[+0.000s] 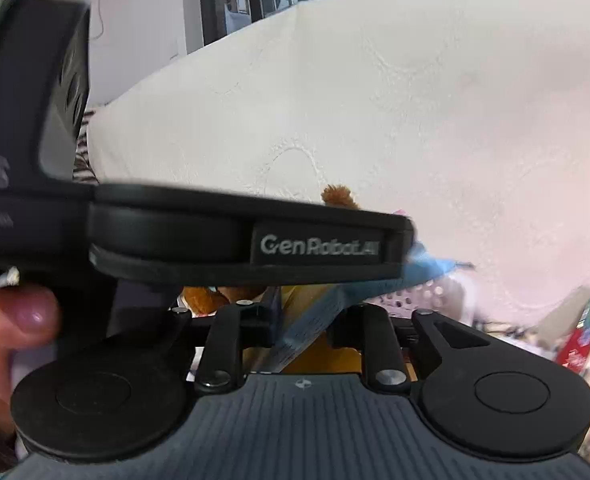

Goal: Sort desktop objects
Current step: 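Carry the yellow packet over the basket and open the left gripper, then grasp the orange BRICKS box with the right gripper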

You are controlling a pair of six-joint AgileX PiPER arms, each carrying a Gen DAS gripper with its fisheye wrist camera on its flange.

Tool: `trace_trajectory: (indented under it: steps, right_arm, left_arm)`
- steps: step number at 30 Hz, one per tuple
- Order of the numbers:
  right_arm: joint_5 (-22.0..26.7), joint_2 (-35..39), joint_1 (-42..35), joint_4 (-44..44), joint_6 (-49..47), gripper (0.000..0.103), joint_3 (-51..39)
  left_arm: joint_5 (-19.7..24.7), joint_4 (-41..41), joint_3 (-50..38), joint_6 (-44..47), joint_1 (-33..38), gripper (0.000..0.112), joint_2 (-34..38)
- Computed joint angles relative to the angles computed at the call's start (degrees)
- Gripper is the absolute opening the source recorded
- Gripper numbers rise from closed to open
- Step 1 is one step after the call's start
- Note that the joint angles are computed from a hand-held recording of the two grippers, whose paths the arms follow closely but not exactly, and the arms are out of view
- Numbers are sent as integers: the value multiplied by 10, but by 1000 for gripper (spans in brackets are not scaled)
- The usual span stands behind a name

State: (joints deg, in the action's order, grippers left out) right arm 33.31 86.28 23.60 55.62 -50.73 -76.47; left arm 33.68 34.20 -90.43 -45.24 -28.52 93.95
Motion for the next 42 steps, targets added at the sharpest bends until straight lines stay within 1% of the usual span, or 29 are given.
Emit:
trace_trajectory:
  steps: [1, 2, 3, 5, 6, 7, 8, 10, 11, 12, 13, 14, 15, 16, 17, 18, 20, 22, 23, 25, 28, 29, 31, 33, 35, 37, 39, 41, 42]
  right_arm:
    - [11, 18, 0, -10, 35, 37, -22]
    - [20, 45, 3, -17, 62, 36, -47]
    - [23, 56, 3, -17, 66, 36, -58]
    - [27, 78, 10, -32, 100, 36, -83]
    - [49, 83, -10, -19, 95, 36, -84]
    - [54, 95, -9, -25, 110, 36, -96]
    - [53, 111, -4, -47, 147, 42, -114]
    - [66, 145, 1, -94, 236, 55, -159]
    - [83, 164, -1, -108, 264, 56, -185]
    - [88, 164, 3, -117, 281, 56, -189]
    - [89, 162, 1, -123, 288, 59, -191]
    - [89, 163, 0, -135, 297, 65, -198]
    - [79, 148, -2, -137, 292, 67, -182]
    - [60, 124, -5, -130, 274, 72, -144]
    - [49, 108, -7, -132, 270, 75, -128]
    - [47, 97, -9, -130, 265, 75, -116]
    - [55, 84, -24, -124, 253, 76, -111]
    - [59, 75, -31, -129, 251, 77, -109]
    - [52, 64, -32, -134, 249, 78, -97]
    - [27, 51, -34, -134, 240, 78, -72]
    - [29, 20, -56, -82, 200, 78, -42]
    - [38, 21, -72, -61, 182, 81, -44]
    - [42, 13, -80, -60, 181, 81, -42]
    - [33, 0, -86, -52, 167, 81, -28]
    - [56, -5, -109, -33, 150, 81, -20]
    - [53, -19, -132, -17, 132, 81, 2]
    - [57, -26, -163, -33, 143, 84, 21]
    - [60, -21, -197, -43, 148, 85, 41]
    - [72, -12, -216, -51, 153, 85, 45]
  left_arm:
    - [6, 15, -6, -6, 2, 60, 13]
    - [13, 49, -10, -31, -1, 55, 23]
    - [22, 67, -16, -46, -2, 52, 30]
    - [33, 52, -33, -41, 11, 40, 43]
    - [47, 53, -47, -41, 13, 35, 53]
    - [63, 65, -61, -42, 12, 27, 64]
    - [81, 76, -78, -40, 12, 20, 77]
    - [113, 74, -106, -26, 17, 13, 95]
    - [125, 68, -118, -16, 17, 13, 101]
    - [136, 67, -128, -8, 13, 13, 105]
    - [140, 67, -131, -1, 9, 18, 104]
    - [132, 61, -125, 6, 7, 40, 96]
    - [113, 53, -106, 6, 8, 47, 80]
    - [94, 46, -87, 1, 8, 61, 63]
    - [82, 50, -72, -12, 6, 73, 50]
    - [75, 62, -59, -31, 1, 78, 39]
    - [80, 108, -45, -77, -18, 94, 27]
    - [95, 177, -30, -131, -42, 98, 18]
    - [98, 191, -22, -139, -48, 98, 12]
    - [102, 195, -11, -146, -51, 98, -3]
    - [101, 206, 16, -173, -55, 98, -27]
    - [99, 205, 17, -175, -53, 98, -31]
    - [107, 208, 24, -191, -54, 98, -41]
    - [102, 204, 40, -209, -54, 98, -58]
    - [96, 196, 57, -222, -58, 99, -74]
    - [98, 207, 76, -249, -73, 99, -89]
    - [96, 227, 98, -280, -94, 99, -104]
    - [96, 262, 121, -331, -125, 102, -116]
    - [92, 272, 130, -352, -141, 102, -120]
